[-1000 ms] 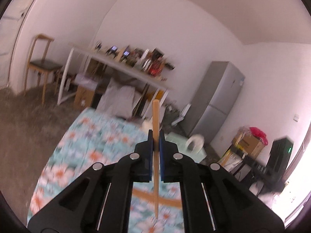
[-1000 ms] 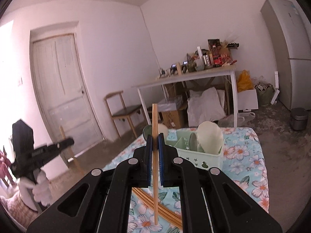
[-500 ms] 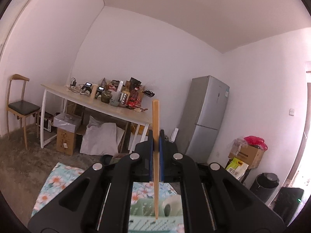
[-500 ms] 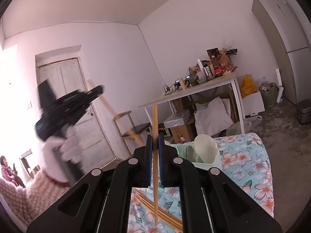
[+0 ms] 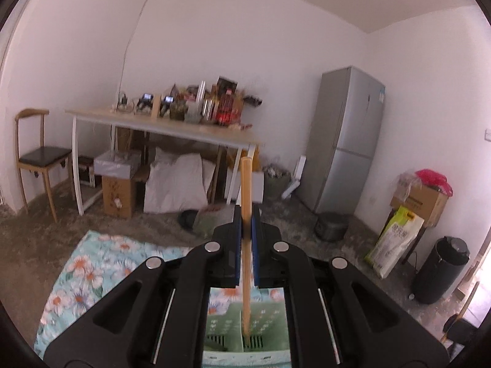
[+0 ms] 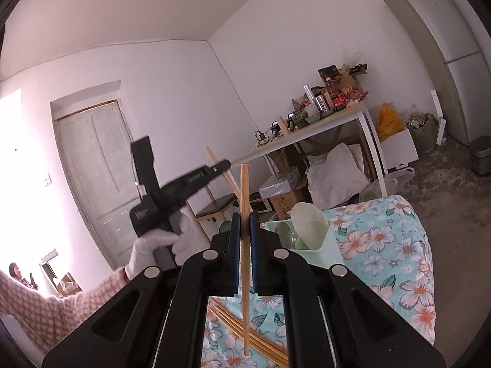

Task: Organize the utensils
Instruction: 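Release a chopstick into the holder with left tool while right tool carries its chopstick, then lower the chopstick into the mint holder and open the right tool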

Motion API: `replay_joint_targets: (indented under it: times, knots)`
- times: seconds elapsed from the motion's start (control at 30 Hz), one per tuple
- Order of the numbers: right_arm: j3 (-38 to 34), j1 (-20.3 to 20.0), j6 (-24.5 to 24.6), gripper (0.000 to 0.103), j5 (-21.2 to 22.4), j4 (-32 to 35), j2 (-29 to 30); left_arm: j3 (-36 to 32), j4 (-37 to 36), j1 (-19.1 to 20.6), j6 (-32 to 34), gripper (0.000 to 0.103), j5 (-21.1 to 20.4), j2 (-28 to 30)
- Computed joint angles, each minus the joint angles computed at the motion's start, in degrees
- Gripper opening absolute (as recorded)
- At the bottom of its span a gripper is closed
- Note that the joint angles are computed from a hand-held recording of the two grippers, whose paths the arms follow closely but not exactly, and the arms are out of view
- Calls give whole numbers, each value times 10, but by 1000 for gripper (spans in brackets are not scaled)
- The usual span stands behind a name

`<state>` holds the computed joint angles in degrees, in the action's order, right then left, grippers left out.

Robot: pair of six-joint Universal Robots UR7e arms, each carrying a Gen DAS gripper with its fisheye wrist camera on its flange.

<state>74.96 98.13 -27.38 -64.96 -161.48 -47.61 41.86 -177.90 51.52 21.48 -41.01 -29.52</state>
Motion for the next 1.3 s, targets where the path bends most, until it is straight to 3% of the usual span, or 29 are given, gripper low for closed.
replay_joint_targets:
  times: [0.07, 0.13, 0.27, 0.53, 0.73, 0.9, 1.1, 1.3]
  knots:
    - [-3, -2, 5, 6, 3, 4, 0, 13, 0, 1, -8, 9, 0, -8]
    - [-3, -1, 9, 6, -1, 5, 0, 31, -17, -1, -8, 23, -1, -19]
    - [-5, 8, 4, 6, -21, 4, -5, 76, -54, -10, -12, 32, -8, -44]
    - [-38, 31, -3, 6, -34, 6, 6, 288, -148, -34, -72, 64, 4, -156]
    - [-133, 52, -2, 6, -36, 50, 57, 461, -181, -39, -144, 70, 49, -245]
    - [-245, 73, -6, 6, -60, 86, 117, 549, -161, -31, -214, 71, 79, -282]
    - [-421, 94, -12, 6, -118, 130, 215, 613, -136, -17, -278, 71, 55, -306]
    - [-592, 102, -11, 6, -179, 186, 317, 629, -111, -2, -303, 71, 22, -306]
